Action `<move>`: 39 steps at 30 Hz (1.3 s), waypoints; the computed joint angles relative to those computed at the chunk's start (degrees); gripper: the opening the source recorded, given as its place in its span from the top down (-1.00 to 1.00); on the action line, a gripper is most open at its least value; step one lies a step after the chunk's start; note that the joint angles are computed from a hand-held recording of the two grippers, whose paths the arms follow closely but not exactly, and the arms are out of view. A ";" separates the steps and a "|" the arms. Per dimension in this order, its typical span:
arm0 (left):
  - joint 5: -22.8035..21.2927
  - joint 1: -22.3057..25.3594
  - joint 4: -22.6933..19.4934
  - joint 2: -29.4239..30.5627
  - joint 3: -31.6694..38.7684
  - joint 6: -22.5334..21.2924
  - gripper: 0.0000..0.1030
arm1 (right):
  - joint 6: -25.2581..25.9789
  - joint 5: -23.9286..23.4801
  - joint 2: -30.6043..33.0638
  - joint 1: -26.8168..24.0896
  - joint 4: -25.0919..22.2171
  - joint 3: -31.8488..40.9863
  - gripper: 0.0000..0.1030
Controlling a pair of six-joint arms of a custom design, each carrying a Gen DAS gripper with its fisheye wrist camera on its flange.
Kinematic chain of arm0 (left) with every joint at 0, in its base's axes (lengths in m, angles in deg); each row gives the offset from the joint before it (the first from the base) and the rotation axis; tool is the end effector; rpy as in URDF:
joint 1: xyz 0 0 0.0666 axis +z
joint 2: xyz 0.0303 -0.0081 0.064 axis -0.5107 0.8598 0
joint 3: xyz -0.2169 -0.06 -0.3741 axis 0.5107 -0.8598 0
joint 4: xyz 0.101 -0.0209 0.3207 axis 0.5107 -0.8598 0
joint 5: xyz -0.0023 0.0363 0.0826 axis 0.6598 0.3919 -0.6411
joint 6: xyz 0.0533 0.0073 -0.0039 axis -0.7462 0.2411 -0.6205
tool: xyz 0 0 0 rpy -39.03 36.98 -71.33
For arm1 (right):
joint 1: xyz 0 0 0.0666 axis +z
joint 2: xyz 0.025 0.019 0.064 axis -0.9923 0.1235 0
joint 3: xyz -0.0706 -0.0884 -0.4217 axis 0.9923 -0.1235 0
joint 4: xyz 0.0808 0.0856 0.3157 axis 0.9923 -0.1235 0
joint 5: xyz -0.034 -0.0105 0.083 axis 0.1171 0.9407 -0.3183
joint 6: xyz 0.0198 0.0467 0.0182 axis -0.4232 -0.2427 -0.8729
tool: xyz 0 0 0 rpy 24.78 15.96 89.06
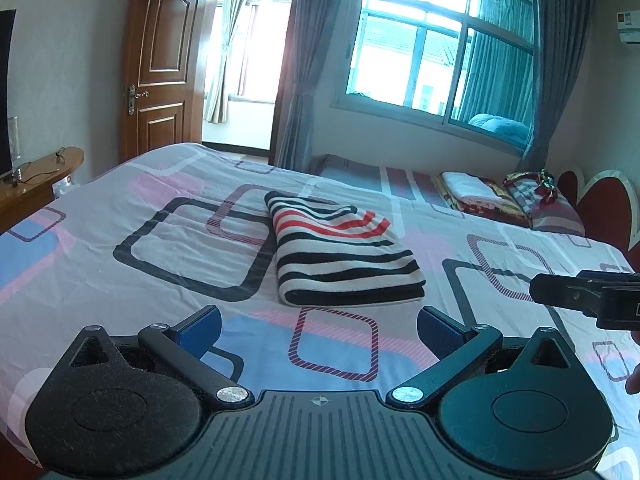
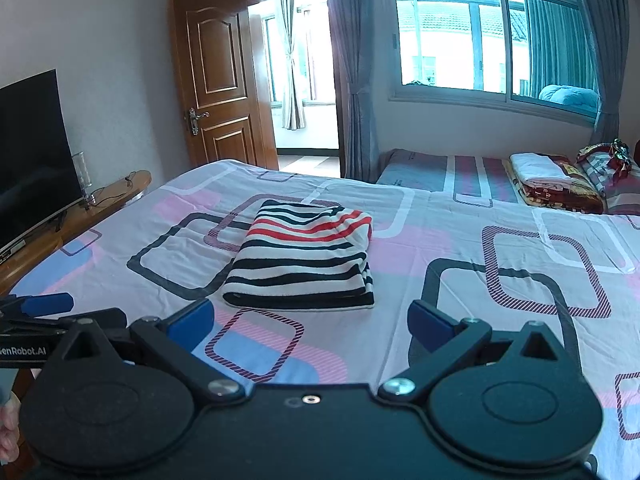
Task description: Fold small clothes
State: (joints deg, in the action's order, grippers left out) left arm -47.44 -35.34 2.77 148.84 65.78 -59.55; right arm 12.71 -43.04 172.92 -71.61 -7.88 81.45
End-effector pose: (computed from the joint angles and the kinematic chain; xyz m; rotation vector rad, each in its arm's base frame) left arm 0.4348 -0.0286 0.4713 -0.3165 2.0617 -0.0050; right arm 0.4622 0.1043 0.4075 -0.5266 1.9824 0.4146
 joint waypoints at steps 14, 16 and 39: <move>-0.51 -0.37 0.21 0.10 0.33 0.32 -1.00 | 0.48 -0.75 -0.23 -0.47 -0.28 0.10 -0.99; -0.58 -0.42 0.08 0.12 0.39 0.31 -1.00 | 0.69 -0.97 -0.40 -0.66 -0.39 0.12 -0.99; -2.80 -0.62 -0.22 1.09 1.66 -2.78 -1.00 | 1.22 -1.45 -0.05 -1.15 -1.33 0.85 -0.99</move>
State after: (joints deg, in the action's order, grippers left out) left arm -50.25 -35.96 2.55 149.92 67.45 -62.34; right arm 13.93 -44.49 172.87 -72.76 -9.21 82.30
